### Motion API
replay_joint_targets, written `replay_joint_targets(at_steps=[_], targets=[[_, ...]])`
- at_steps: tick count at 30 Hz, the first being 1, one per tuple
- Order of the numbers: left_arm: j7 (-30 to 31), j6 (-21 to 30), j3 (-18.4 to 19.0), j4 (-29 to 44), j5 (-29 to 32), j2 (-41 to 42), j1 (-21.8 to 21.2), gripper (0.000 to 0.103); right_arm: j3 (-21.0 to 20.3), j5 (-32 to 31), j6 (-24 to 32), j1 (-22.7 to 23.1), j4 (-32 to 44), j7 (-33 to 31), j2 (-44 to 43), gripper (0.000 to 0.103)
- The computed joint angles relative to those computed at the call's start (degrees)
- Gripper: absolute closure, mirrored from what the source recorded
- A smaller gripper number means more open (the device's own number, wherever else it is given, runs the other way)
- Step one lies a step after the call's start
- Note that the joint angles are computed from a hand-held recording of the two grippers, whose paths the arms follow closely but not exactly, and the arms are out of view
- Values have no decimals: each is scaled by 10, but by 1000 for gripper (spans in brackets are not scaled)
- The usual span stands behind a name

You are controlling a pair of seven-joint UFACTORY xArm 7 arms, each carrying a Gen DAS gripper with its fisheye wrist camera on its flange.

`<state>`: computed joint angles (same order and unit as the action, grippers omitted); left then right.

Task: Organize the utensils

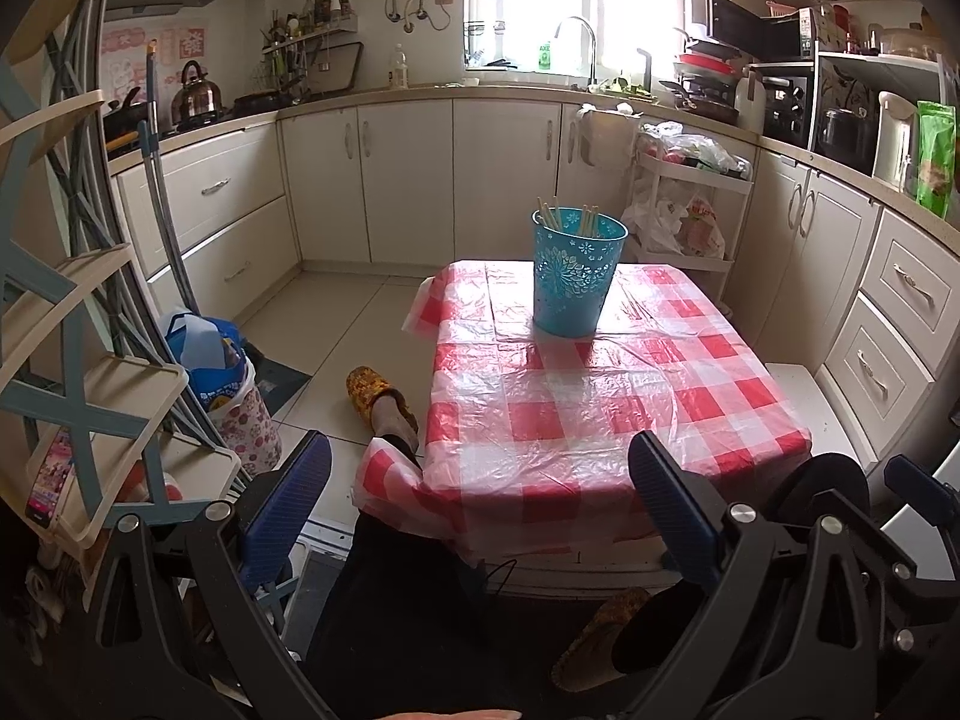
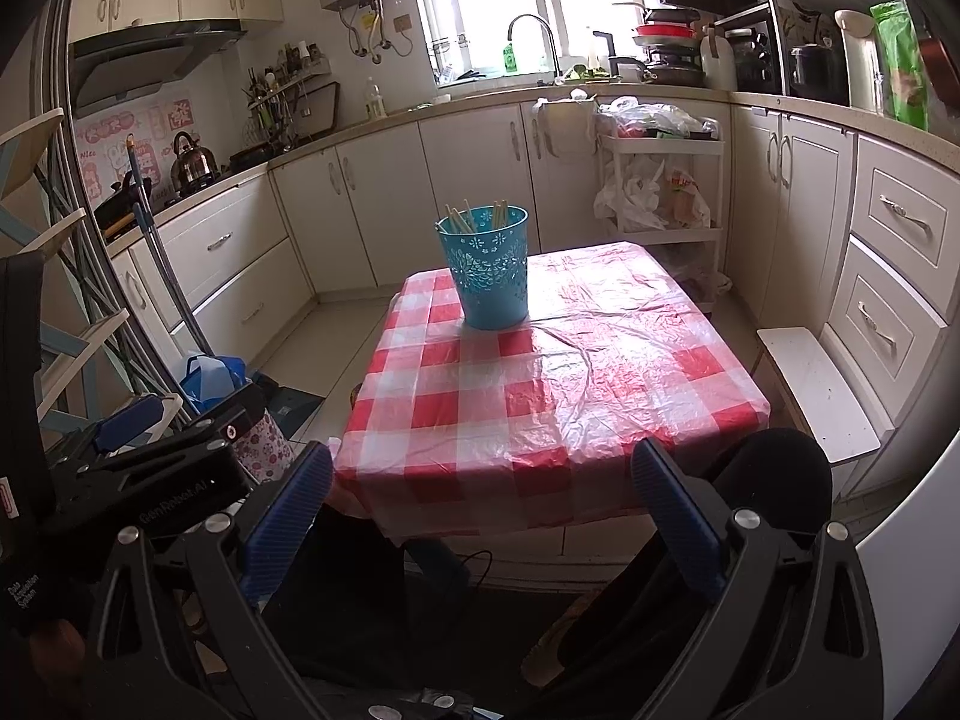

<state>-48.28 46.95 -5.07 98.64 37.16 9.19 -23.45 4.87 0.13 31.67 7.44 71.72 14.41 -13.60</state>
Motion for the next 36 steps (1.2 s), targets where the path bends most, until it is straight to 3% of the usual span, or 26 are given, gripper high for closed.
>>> replay_joint_targets(at_steps=[36], targets=[[0, 3, -1, -3, 0, -1, -2, 8, -1, 7, 6, 1, -1, -5, 0, 7]])
